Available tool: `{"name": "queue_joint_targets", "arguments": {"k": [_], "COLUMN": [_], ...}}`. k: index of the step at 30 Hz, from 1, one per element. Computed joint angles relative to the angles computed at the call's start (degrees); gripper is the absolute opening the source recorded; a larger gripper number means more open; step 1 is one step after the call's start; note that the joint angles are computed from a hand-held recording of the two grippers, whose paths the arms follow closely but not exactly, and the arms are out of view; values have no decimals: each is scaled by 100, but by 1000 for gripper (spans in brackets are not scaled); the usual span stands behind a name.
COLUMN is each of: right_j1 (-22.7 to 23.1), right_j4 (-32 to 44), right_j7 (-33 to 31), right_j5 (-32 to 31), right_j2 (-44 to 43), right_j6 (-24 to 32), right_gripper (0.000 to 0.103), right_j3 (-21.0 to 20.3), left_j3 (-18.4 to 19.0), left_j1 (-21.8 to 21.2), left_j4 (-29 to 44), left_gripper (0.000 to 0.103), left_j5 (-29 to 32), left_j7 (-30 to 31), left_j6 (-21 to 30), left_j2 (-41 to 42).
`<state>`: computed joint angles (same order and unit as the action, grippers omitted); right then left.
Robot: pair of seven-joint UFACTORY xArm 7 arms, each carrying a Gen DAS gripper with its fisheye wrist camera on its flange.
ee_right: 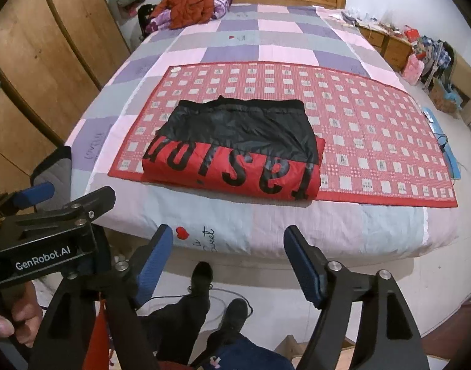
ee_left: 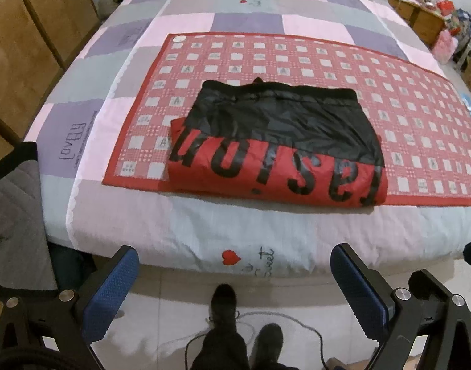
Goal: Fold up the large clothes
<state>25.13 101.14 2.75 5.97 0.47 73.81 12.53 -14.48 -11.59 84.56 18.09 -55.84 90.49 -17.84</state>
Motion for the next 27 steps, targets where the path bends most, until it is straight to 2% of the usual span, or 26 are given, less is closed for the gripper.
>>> {"name": "queue_joint_targets", "arguments": {"k": [7,15,27], "right_j1": [99,174,244], "right_j4": [202,446,531], "right_j7": [120,267,291], "right_j5": [-143,-115,-304], "right_j2": [60,233,326], "right_j6": [211,452,450], "right_gripper": [87,87,87], "right_j3": [60,60,41], "left_j3": [21,18,81], "left_j1": [24,39,26], "left_j4": [-114,-62,-15], "left_gripper": [103,103,103], "left_j5": [-37,-108,-214], "left_j7": [41,69,212], "left_j6": [-60,28,-16], "left_j2": [-112,-103,-6]}}
